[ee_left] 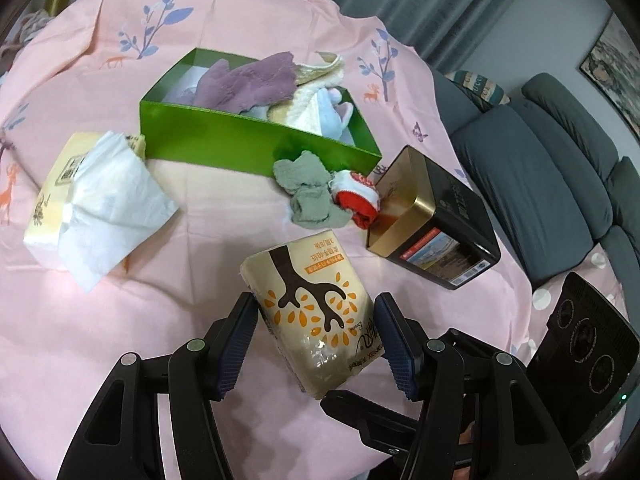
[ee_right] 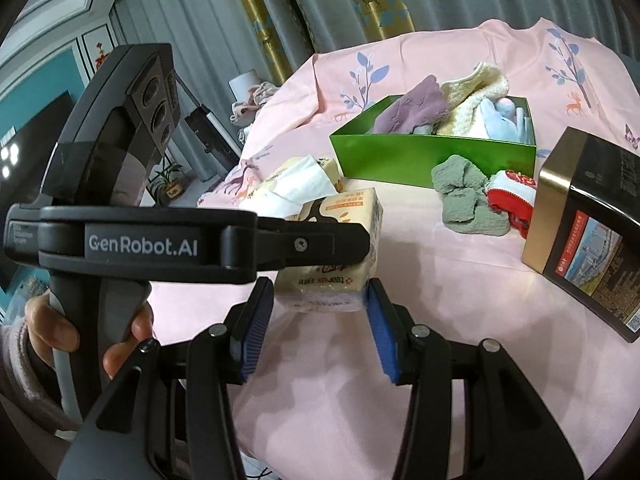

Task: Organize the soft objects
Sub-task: 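Grasp the tissue packet with the right gripper and carry it toward the green box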

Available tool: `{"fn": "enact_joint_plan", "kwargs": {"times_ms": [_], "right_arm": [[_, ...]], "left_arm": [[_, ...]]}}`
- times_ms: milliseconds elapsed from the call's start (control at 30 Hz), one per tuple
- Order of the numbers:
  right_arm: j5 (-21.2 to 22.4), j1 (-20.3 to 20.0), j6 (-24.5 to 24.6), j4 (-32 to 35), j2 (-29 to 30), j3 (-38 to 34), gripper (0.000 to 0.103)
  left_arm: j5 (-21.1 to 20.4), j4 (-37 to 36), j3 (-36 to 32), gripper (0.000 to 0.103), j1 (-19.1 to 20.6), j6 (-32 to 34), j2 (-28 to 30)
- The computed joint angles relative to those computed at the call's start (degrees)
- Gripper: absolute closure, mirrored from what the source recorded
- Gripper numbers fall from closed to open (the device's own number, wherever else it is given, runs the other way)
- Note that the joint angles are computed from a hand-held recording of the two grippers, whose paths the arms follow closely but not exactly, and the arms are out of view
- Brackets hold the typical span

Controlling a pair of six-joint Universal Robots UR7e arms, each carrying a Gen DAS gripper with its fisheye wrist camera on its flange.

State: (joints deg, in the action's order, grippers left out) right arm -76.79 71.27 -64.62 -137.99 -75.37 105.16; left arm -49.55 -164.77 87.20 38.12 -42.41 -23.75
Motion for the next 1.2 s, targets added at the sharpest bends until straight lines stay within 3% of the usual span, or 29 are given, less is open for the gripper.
{"fn": "enact_joint_plan", "kwargs": {"times_ms": [333,467,600,867,1200], "right_arm": [[4.0,0.8,-1.4,0.0,2.0,-3.0,0.06],[3.8,1.5,-0.6,-0.8,4.4,-5.3,0.061],[3.4,1.9,0.5,0.0,6.7,-7.9,0.069],[3.2,3.6,0.6,-1.4,10.6,-11.7,0.07],[3.5,7.6,4.1,-3.1,18.2,-21.7,0.07]], "left_arm": [[2.9,1.6,-4.8,0.043,0.6,4.6,0.8],[2.8,1.8,-6.5,0.043,1.7,6.4,1.2],[2.1,2.7,-7.7,0.043,3.1,6.4,1.3],[3.3,4.1,-10.8,0.043,4.8,9.7,1.6],[6.2,7.5,-21.8,0.043,7.4,18.5,4.0]]}}
